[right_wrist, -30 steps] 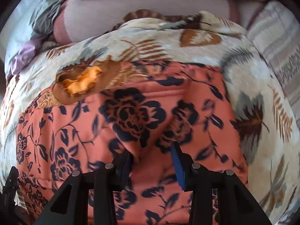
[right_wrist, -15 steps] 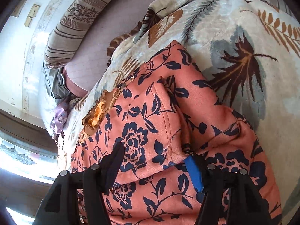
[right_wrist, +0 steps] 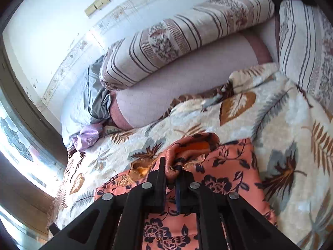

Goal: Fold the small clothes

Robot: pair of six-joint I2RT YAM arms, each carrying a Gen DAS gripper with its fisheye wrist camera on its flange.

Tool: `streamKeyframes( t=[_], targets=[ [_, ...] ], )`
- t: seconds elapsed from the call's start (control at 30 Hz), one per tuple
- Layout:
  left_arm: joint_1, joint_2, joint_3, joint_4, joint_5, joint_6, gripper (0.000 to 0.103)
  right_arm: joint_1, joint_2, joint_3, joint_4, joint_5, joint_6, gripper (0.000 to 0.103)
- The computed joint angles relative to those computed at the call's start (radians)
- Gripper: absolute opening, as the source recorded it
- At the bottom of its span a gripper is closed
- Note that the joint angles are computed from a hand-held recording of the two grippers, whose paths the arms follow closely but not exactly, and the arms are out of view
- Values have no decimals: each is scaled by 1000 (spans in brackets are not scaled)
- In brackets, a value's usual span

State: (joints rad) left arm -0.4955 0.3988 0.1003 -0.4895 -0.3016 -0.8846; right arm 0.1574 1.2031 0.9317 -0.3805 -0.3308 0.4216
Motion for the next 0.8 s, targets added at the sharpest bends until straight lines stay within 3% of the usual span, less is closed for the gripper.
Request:
streamKeyframes(
  t=[0.07,0.17,0.2,0.23,0.3,0.37,0.5,0.63,0.7,0.73,0.77,0.8],
  targets=[
    [-5,10,2,4,-3,0,84,-19,38,-125,80,40,-16,11],
    [-12,10,3,2,-9,-2,84,-75,260,-201,99,-80,-24,12],
    [0,-5,0,-1,2,3,84,-113,254,-236,132,-145,-23,12],
    [9,-6,-2,2,12,7,84,-121,199,-274,160,-137,-2,11],
    [-7,28,3,17,-6,3,84,-129,156,-262,98,-142,-11,13],
    [-10,39,4,24,-10,3,85,-131,91,-245,29,-89,-54,14],
    [-15,58,6,33,-16,2,85,-181,-68,-258,18,-48,-53,13],
    [-25,90,10,50,-28,0,85,-119,-33,-193,58,-192,-89,13],
    [-26,90,10,49,-30,0,85,-98,61,-189,127,-284,-83,23],
    [-29,95,11,51,-32,-1,85,-93,110,-205,161,-287,-70,41],
    [-28,94,10,51,-32,-1,85,-95,196,-194,158,-272,-57,74],
    [-29,95,10,52,-33,-1,85,-104,242,-225,181,-253,-7,81]
  ],
)
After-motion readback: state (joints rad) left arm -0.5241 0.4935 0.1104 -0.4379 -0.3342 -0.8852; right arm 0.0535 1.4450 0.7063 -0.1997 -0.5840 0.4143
